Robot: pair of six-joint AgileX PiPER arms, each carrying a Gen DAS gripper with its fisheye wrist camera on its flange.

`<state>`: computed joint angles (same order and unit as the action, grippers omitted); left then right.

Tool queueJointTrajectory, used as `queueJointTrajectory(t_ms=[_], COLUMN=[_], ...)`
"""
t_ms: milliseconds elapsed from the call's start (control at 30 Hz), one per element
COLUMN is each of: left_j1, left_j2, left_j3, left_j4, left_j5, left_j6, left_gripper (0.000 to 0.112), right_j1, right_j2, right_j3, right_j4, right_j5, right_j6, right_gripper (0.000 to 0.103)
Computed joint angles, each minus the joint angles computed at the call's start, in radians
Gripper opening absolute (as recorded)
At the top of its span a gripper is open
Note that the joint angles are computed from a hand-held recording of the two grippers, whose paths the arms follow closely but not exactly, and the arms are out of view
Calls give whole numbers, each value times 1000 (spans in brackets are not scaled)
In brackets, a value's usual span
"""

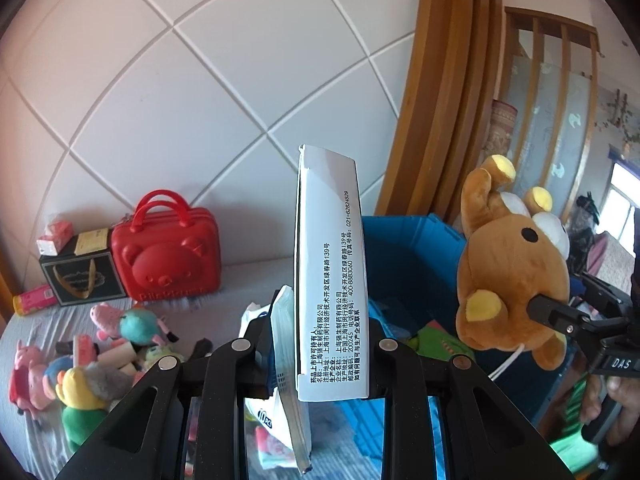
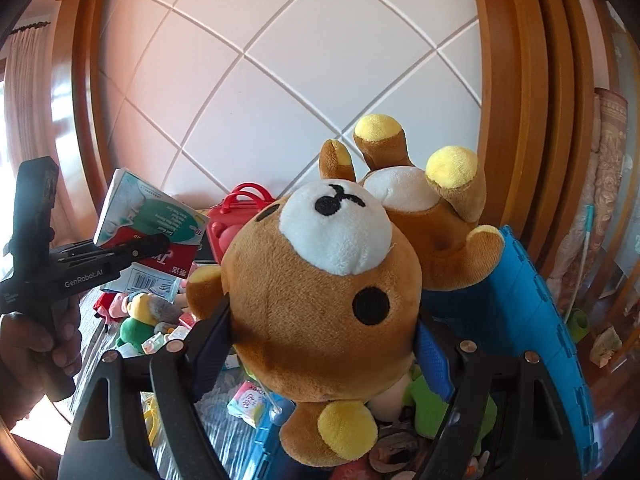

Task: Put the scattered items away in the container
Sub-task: 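Carry the white box with the left tool while the right tool carries the brown bear to the crate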

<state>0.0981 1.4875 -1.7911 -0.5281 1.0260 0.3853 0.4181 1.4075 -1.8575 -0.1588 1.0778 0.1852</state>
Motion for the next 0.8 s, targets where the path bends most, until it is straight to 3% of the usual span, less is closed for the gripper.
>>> queueJointTrajectory(t_ms=[233, 533, 800], left_j1=[-169, -339, -459], left_j2=[76, 222, 351], left_j3=[-86, -286, -490], left_j4=[85, 156, 247], left_j5=[-31, -12, 34], left_j6=[-89, -167, -239], left_gripper=[25, 25, 25], right_j1=[-174, -376, -523], right_j2=[-54, -93, -28], right_j3=[44, 100, 42], right_j4=[87, 216, 323], right_j5=[3, -1, 19], right_j6=[-84, -206, -338], right_gripper=[80, 80, 80])
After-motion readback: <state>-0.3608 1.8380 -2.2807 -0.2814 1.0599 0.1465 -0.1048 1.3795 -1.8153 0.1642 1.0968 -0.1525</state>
